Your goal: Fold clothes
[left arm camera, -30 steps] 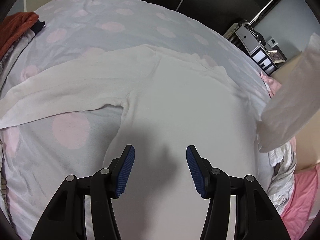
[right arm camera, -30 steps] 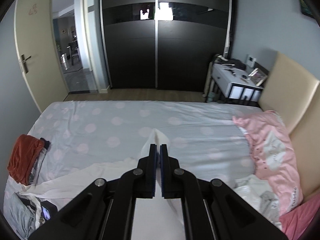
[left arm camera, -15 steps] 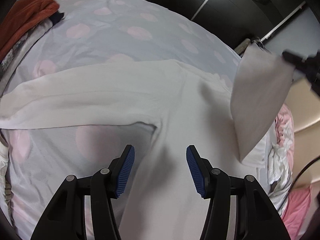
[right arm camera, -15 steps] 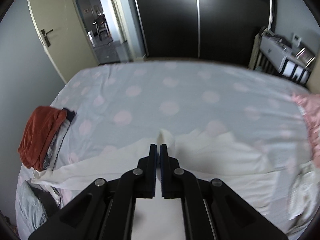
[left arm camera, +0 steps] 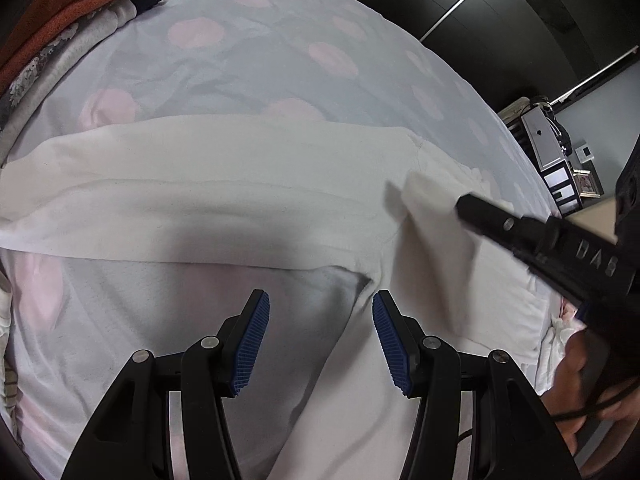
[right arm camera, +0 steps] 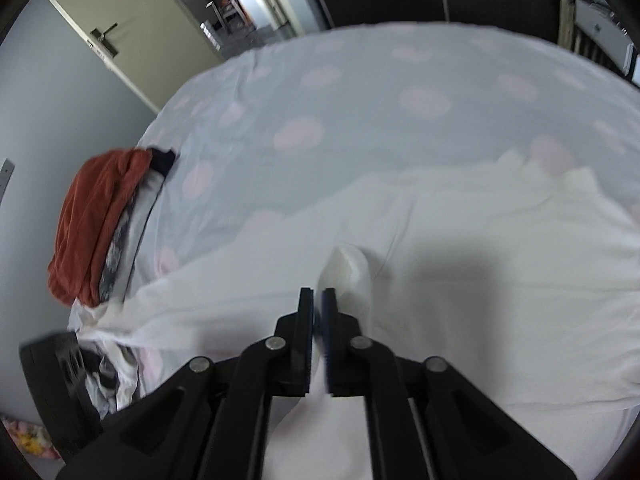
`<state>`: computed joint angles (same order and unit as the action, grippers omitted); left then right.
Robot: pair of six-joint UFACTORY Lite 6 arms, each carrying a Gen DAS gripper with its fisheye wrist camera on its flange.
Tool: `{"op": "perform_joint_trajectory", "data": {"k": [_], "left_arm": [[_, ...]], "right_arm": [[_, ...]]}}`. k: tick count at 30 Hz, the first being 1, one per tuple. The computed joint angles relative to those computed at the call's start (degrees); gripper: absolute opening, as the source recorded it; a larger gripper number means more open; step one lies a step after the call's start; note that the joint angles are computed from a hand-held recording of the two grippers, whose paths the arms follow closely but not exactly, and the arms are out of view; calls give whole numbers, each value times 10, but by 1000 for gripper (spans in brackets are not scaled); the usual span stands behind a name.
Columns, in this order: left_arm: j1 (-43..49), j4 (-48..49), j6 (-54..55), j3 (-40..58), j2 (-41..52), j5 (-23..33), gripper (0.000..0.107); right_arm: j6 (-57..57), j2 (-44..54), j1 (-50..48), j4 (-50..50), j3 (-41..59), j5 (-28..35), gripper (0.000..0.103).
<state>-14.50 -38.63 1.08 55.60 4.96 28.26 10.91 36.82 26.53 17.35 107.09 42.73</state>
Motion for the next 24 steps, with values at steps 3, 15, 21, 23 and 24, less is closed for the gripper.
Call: {"op": "perform_joint_trajectory", "data": {"k": [3,15,21,23,24], "left_arm": [[8,-51,44,-8,-1,-3,56],[-17,-82,42,-15,-1,-62,56],[-70,38,-84,19,26,-112,56],[-80,80,-126,33,39,-116,56],[-85,101,-147,39,46,-118,56]], "right_arm": [[-26,-17,-5,23,-30,-8,11],[-233,-368,-247,132,-410,-29,16],[-440,-508,-557,156,-558,21,17],[-513,-519,-641,176,-589,19,17],[-550,-521,-680,188,-602,15,17]]}}
